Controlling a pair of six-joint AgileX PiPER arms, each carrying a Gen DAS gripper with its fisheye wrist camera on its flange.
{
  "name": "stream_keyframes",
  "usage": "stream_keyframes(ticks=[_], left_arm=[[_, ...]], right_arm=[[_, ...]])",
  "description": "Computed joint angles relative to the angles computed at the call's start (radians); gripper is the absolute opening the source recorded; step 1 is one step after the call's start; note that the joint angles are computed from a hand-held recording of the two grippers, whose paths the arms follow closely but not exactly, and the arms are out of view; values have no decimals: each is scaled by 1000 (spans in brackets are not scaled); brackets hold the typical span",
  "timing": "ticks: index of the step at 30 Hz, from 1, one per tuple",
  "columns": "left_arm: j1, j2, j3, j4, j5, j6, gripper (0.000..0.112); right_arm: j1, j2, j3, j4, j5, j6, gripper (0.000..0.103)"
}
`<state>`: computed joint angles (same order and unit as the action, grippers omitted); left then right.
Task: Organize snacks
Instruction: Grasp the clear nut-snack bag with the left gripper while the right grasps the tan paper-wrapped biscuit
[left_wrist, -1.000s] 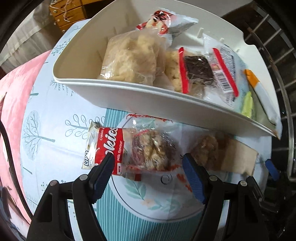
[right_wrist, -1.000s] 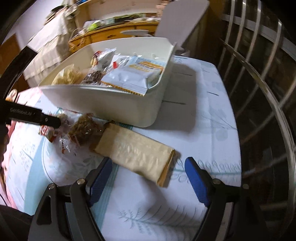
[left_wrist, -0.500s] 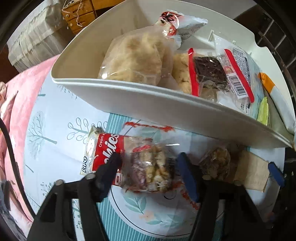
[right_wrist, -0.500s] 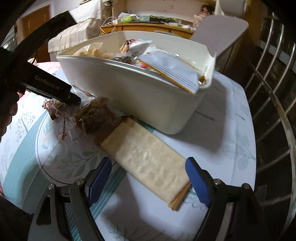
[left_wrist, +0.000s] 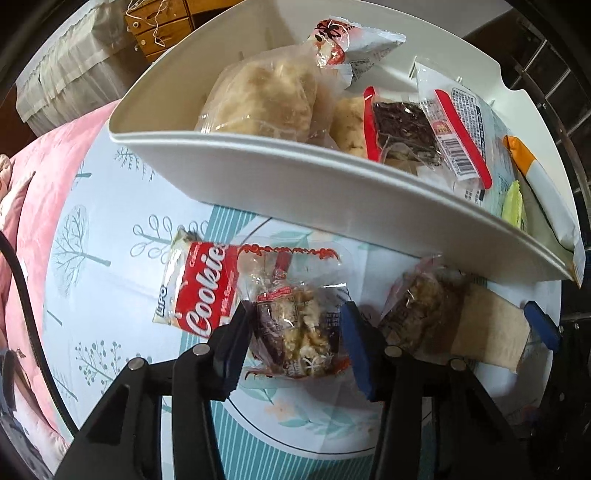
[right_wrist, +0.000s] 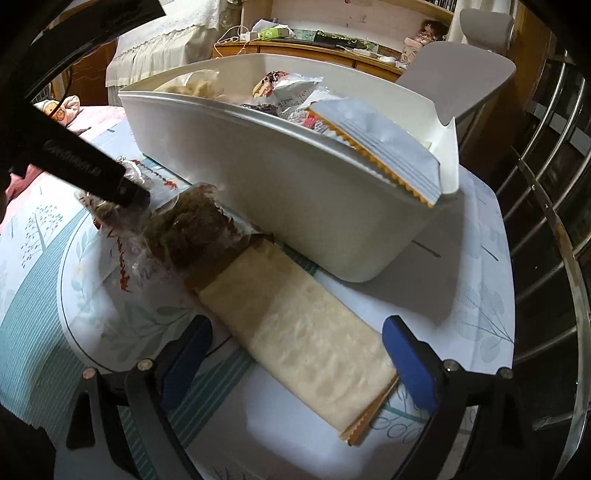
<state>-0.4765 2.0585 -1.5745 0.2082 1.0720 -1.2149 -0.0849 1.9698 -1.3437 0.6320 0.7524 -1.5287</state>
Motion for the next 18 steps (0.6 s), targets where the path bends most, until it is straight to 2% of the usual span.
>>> stream_keyframes(ticks=[10,13,15,16,18], left_arm=[[-54,-149,105,46,12,-90,46],[-64,-192,119,52,34,-109,46],[-79,-225,131,58,53,-129,46],[-85,-236,131,62,64,-135,46],[-104,-265,139,73,92,-158,46]], right_arm=[[30,32,-77,-106,44,118,95],[37,59,-128,-144,86,164,96],[39,120,-232,-191,201,266,96],[34,125,-251,-186,222,280,95],[43,121,-244,-209,206,275,93]])
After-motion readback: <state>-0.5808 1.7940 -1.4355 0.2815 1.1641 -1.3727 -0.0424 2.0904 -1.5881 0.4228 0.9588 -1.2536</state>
